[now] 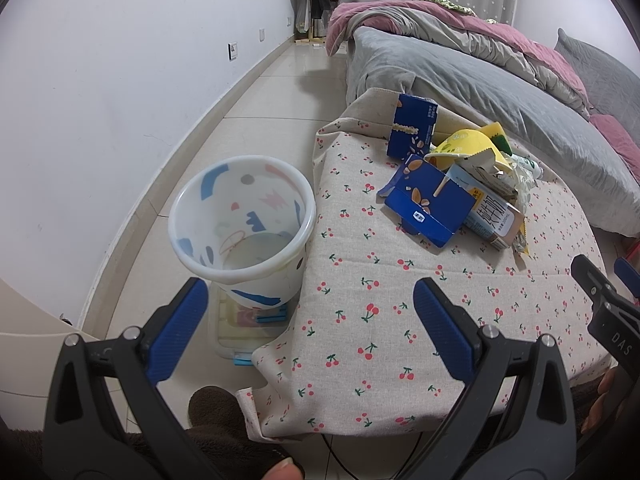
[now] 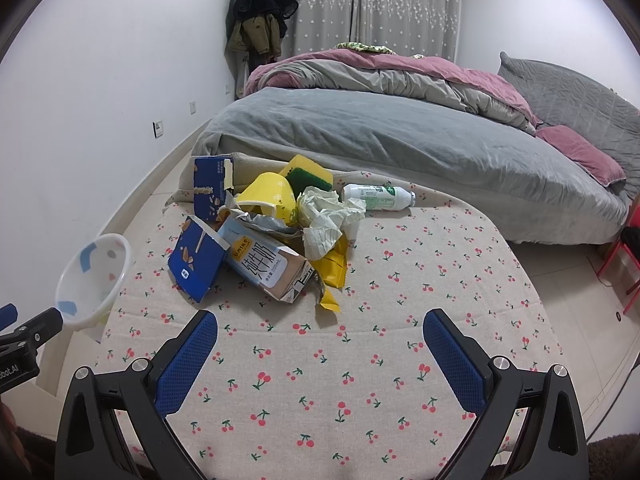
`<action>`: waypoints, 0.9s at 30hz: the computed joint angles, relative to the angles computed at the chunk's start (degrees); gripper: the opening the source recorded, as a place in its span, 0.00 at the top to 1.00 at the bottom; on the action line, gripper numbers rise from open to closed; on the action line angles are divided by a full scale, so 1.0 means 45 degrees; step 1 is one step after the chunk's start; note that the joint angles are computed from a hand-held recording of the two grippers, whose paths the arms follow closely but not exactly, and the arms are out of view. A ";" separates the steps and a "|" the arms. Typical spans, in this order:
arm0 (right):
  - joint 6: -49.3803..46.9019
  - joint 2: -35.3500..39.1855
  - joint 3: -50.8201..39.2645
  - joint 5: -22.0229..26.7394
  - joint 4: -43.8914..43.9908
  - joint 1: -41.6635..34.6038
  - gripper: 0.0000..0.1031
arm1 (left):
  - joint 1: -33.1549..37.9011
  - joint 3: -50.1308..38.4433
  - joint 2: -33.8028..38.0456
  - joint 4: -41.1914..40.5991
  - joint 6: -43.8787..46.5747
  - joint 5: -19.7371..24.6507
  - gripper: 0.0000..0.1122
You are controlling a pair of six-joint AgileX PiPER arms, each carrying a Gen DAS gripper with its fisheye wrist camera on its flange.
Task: Collect trash
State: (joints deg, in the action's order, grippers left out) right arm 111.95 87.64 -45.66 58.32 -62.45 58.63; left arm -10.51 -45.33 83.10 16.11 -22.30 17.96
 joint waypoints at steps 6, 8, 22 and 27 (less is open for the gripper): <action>-0.0266 -0.0330 -0.0063 0.0158 0.0290 0.0060 0.00 | -0.0140 -0.0263 -0.0082 -0.0157 0.0236 0.0336 0.09; -0.0572 -0.0579 -0.0124 0.0133 0.0464 0.0030 0.00 | -0.0104 -0.0422 -0.0056 -0.0459 0.0626 0.0454 0.09; -0.8895 -0.2679 -0.1885 -0.3806 0.5977 -0.5651 0.00 | 0.0617 -0.5551 0.2424 -0.5135 0.6722 0.3978 0.09; -1.2570 -0.1976 -0.3200 -0.4041 0.8618 -0.8346 0.00 | 0.0519 -0.8371 0.4386 -0.5926 0.7375 0.5858 0.09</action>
